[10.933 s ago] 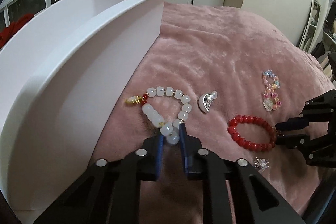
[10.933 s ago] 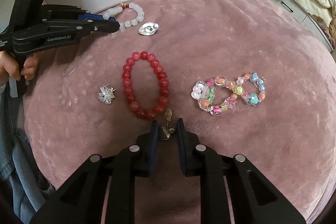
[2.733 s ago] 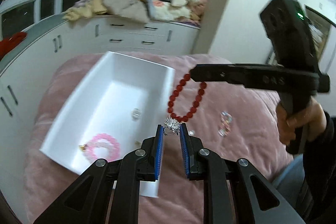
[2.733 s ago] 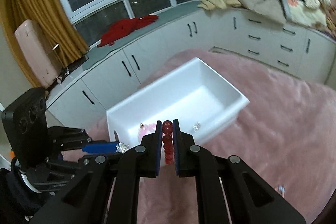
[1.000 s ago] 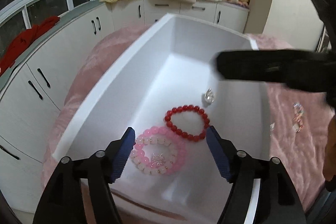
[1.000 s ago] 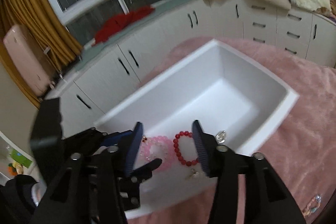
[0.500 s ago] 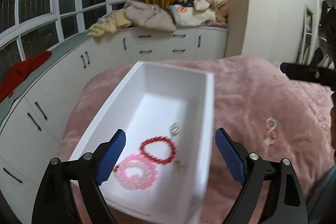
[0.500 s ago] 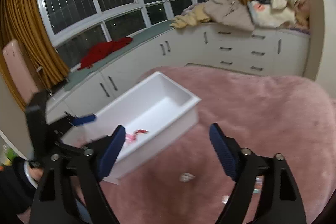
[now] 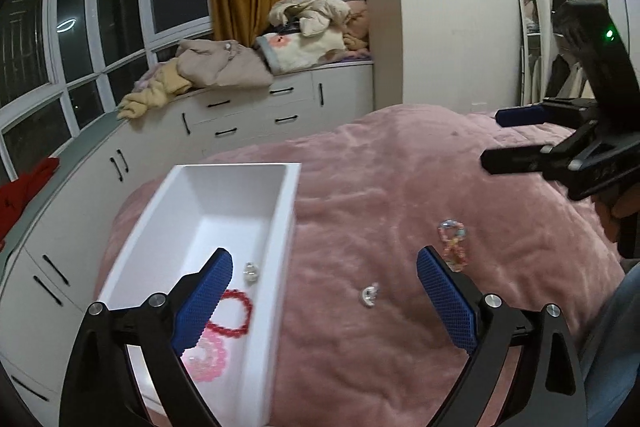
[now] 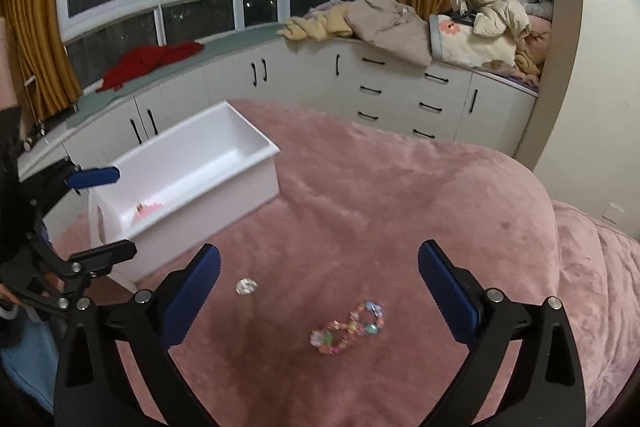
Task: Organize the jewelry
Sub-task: 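Withdraw both tools from the box toward the remaining jewelry on the bed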
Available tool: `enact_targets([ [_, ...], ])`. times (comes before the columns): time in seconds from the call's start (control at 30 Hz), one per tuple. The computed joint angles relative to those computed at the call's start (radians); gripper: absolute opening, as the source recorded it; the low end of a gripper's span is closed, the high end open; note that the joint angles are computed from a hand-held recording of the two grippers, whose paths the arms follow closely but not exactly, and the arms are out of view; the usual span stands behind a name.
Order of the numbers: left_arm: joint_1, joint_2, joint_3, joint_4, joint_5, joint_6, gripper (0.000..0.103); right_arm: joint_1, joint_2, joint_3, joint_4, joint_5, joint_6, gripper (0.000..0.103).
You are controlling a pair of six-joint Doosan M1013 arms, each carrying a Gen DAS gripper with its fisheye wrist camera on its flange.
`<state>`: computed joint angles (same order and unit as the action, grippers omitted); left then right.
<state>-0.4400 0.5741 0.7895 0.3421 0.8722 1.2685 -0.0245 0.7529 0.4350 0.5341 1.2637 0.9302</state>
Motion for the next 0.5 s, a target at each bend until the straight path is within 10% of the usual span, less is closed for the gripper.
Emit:
enact_targets([
  [0.5, -0.016, 0.083, -0.083, -0.061, 0.087, -0.01, 0.095, 0.004, -0.012, 0.104, -0.081, -0.026, -0.018, 0.098],
])
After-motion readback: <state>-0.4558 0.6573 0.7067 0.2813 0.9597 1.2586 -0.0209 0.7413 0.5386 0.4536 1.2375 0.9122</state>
